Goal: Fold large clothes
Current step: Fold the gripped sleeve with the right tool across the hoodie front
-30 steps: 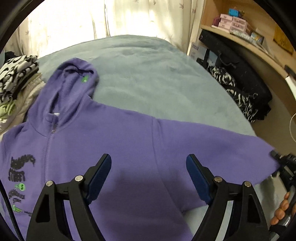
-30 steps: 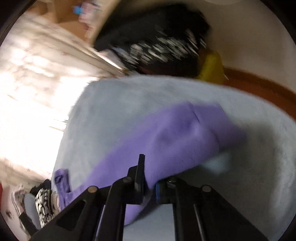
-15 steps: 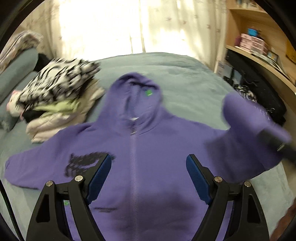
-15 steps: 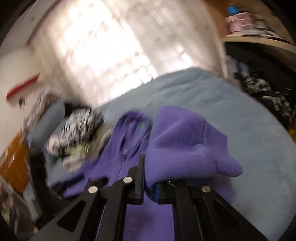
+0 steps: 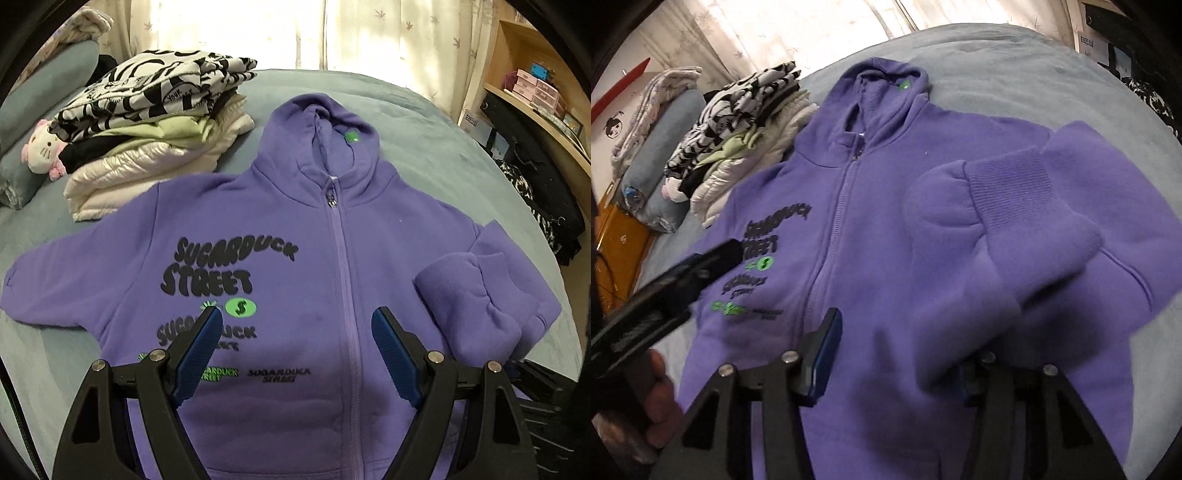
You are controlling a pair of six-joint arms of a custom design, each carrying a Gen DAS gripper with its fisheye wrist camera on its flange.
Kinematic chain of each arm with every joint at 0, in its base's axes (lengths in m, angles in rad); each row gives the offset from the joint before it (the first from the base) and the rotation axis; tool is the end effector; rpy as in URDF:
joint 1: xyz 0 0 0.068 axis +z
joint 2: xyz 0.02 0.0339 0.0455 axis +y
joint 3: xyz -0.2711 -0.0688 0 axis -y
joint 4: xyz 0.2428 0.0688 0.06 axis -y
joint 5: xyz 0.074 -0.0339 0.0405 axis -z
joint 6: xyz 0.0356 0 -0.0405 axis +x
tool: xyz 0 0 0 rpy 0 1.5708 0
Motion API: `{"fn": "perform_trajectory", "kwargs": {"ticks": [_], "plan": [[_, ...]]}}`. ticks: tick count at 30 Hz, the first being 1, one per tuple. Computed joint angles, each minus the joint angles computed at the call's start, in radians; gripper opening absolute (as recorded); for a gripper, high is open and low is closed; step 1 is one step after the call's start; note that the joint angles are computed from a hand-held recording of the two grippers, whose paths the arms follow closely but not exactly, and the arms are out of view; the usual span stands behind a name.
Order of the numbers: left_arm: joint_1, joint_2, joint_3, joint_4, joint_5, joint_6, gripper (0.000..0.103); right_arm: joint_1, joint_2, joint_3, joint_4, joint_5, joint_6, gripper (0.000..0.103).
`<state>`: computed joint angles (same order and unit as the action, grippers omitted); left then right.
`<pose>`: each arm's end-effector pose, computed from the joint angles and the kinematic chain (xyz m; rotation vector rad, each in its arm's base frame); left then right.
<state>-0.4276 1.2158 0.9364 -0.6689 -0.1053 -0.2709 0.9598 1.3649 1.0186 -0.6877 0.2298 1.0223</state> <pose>0.2195 -0.0959 0.2695 0.1545 2.5134 -0.1525 0.1609 0.2156 0.2595 0.1654 2.6220 0.4382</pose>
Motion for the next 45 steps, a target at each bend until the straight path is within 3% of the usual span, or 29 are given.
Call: {"fn": "perform_trajectory", "kwargs": {"ticks": [4, 7, 11, 17, 24, 28, 33, 34, 36, 37, 43, 45], "plan": [[-0.052, -0.025, -0.023, 0.005, -0.022, -0.005, 0.082, 0.064, -0.039, 0.028, -0.082, 0.054, 0.056, 0.052], [-0.126, -0.03, -0.024, 0.002, -0.043, -0.022, 0.082, 0.141, -0.087, 0.024, -0.166, 0.155, 0.145, 0.052], [-0.254, -0.001, -0.007, 0.005, -0.08, -0.046, 0.082, 0.246, -0.174, -0.026, -0.293, 0.271, 0.374, 0.052], [-0.44, 0.095, 0.049, 0.006, -0.128, -0.089, 0.082, 0.361, -0.295, -0.115, -0.411, 0.329, 0.615, 0.052], [-0.562, 0.244, 0.142, -0.006, -0.173, -0.134, 0.082, 0.385, -0.325, -0.17, -0.427, 0.33, 0.67, 0.052], [-0.57, 0.298, 0.187, -0.026, -0.127, -0.146, 0.082, 0.408, -0.343, -0.203, -0.416, 0.337, 0.701, 0.052], [-0.555, 0.379, 0.233, -0.035, -0.163, -0.138, 0.082, 0.4, -0.331, -0.228, -0.391, 0.322, 0.691, 0.052], [-0.545, 0.382, 0.23, -0.027, -0.16, -0.134, 0.079, 0.403, -0.328, -0.229, -0.389, 0.325, 0.692, 0.052], [-0.514, 0.371, 0.216, 0.005, -0.119, -0.108, 0.022, 0.408, -0.322, -0.229, -0.391, 0.33, 0.693, 0.052], [-0.497, 0.379, 0.225, -0.001, -0.111, -0.094, 0.015, 0.414, -0.322, -0.231, -0.393, 0.333, 0.699, 0.052], [-0.34, 0.206, 0.202, 0.065, -0.144, -0.037, 0.011, 0.435, -0.304, -0.213, -0.41, 0.342, 0.703, 0.052], [-0.221, 0.129, 0.175, 0.086, -0.125, -0.032, 0.011, 0.441, -0.289, -0.199, -0.421, 0.344, 0.704, 0.052]]}}
